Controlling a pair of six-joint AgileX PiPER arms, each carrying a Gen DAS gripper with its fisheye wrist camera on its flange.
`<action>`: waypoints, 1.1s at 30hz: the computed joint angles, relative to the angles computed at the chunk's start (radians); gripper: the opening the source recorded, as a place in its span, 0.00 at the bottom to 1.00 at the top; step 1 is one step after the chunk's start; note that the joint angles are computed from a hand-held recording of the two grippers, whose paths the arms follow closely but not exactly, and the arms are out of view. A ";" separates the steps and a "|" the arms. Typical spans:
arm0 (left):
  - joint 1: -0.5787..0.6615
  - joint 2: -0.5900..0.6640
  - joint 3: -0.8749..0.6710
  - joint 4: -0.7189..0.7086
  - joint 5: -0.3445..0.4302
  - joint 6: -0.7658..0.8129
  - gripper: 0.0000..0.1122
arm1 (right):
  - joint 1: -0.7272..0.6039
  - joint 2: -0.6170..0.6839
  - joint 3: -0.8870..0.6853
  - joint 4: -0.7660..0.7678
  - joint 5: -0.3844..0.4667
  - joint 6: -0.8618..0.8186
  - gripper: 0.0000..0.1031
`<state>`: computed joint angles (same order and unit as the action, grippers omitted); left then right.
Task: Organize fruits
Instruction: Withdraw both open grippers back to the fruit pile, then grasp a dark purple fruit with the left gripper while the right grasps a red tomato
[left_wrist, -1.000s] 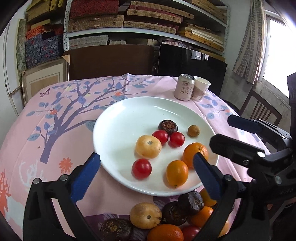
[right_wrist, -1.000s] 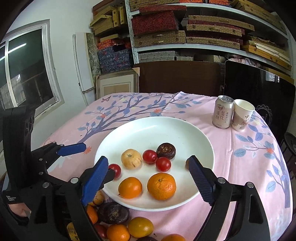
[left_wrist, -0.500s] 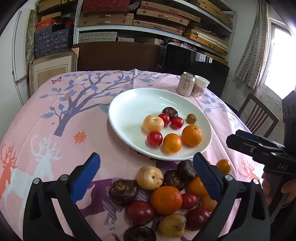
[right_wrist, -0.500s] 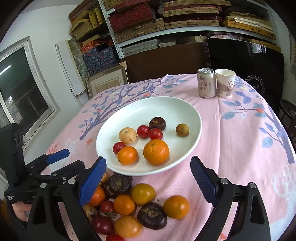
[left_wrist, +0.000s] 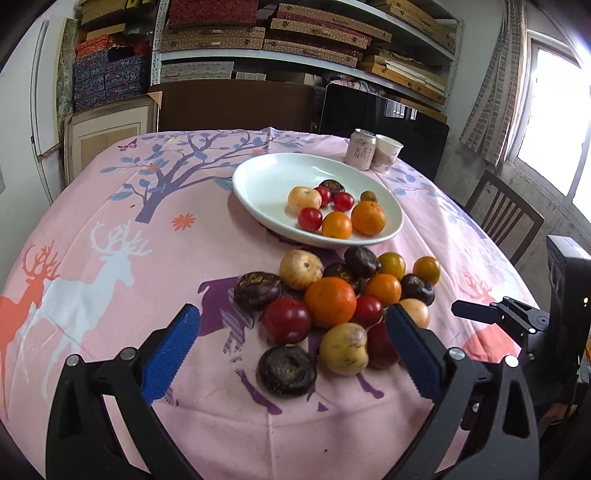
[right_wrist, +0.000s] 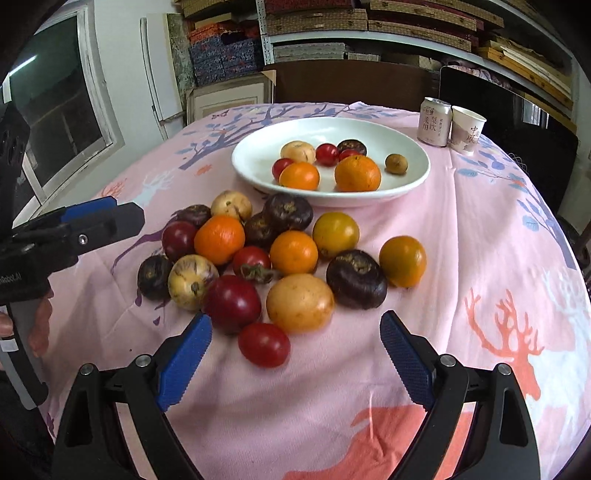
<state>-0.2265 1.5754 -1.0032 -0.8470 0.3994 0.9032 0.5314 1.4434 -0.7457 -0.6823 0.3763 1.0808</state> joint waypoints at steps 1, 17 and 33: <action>0.004 -0.010 0.021 0.009 -0.018 -0.003 0.88 | 0.003 0.012 -0.008 0.035 0.010 -0.028 0.90; -0.046 0.111 -0.029 0.491 0.046 -0.358 0.88 | 0.051 0.098 -0.086 0.006 0.165 0.004 0.90; -0.096 0.132 -0.050 0.477 0.013 -0.263 0.40 | 0.031 0.075 -0.068 0.068 0.090 -0.059 0.68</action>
